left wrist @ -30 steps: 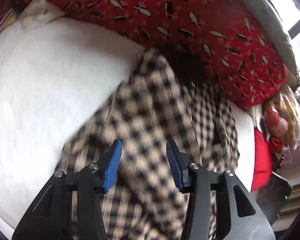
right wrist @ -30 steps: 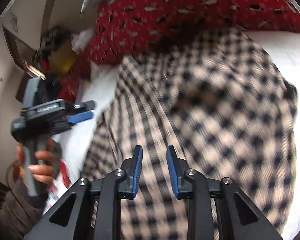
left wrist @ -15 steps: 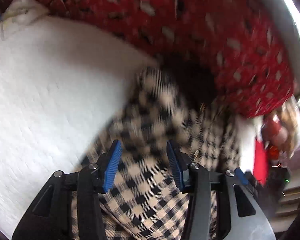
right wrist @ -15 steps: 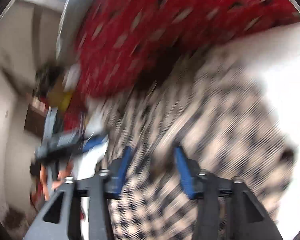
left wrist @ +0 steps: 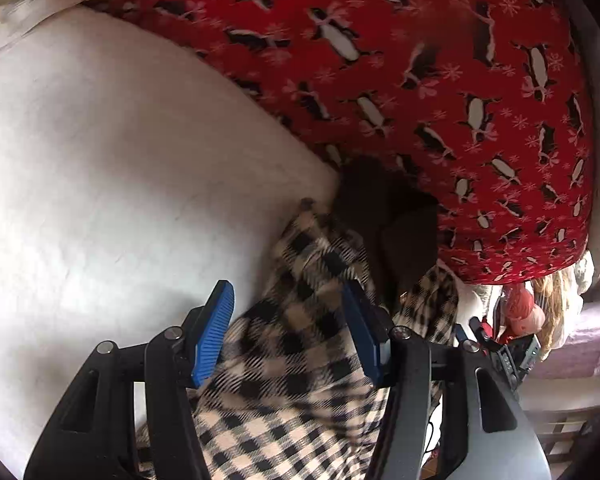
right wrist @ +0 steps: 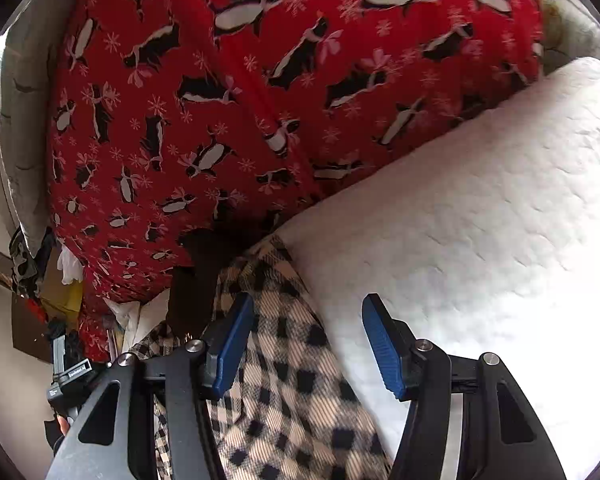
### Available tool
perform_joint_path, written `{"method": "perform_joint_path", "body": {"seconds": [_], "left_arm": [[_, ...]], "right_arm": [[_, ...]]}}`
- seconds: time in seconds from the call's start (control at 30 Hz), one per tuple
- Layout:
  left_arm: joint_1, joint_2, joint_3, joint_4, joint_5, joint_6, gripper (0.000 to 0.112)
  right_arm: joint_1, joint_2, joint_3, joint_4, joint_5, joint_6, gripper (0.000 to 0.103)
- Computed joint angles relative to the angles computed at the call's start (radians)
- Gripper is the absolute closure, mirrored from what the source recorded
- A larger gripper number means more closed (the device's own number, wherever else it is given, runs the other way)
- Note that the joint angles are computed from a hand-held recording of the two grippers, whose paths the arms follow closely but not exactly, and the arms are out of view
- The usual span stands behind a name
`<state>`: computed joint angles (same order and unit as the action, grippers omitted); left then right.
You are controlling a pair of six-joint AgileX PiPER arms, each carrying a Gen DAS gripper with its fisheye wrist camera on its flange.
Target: Fold large clothes
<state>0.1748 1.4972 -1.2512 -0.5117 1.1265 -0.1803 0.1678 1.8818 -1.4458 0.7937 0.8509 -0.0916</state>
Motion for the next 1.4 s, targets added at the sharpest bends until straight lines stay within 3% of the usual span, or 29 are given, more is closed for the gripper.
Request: {"method": "perform_joint_path", "body": {"seconds": [0.47, 0.73, 0.8, 0.83, 0.87, 0.9, 0.93, 1.1, 1.4], "left_arm": [[-0.125, 0.169, -0.145, 0.074, -0.016, -0.086, 0.057], [-0.244, 0.222, -0.179, 0.215, -0.045, -0.169, 0.054], [-0.274, 0.209, -0.168, 0.269, -0.07, -0.191, 0.057], [-0.278, 0.199, -0.162, 0.286, -0.072, -0.193, 0.062], [-0.288, 0.194, -0.157, 0.298, -0.077, -0.195, 0.081], [-0.298, 0.192, -0.156, 0.307, -0.077, -0.192, 0.096], [-0.311, 0.188, -0.157, 0.331, -0.068, -0.199, 0.098], [-0.354, 0.116, -0.121, 0.423, -0.094, -0.253, 0.103], [-0.393, -0.073, -0.075, 0.492, -0.062, -0.294, 0.104]], "right_arm": [[0.07, 0.137, -0.17, -0.06, 0.036, 0.036, 0.043], [0.123, 0.228, -0.318, -0.111, 0.112, 0.03, 0.043], [0.15, 0.236, -0.353, -0.163, 0.137, 0.033, 0.051], [0.171, 0.237, -0.371, -0.223, 0.147, 0.053, 0.062], [0.186, 0.237, -0.385, -0.27, 0.156, 0.068, 0.08], [0.197, 0.233, -0.391, -0.308, 0.163, 0.078, 0.088], [0.2, 0.223, -0.382, -0.315, 0.161, 0.072, 0.094], [0.202, 0.104, -0.256, -0.288, 0.075, -0.015, 0.096], [0.194, -0.086, -0.124, -0.26, 0.049, -0.078, 0.097]]}}
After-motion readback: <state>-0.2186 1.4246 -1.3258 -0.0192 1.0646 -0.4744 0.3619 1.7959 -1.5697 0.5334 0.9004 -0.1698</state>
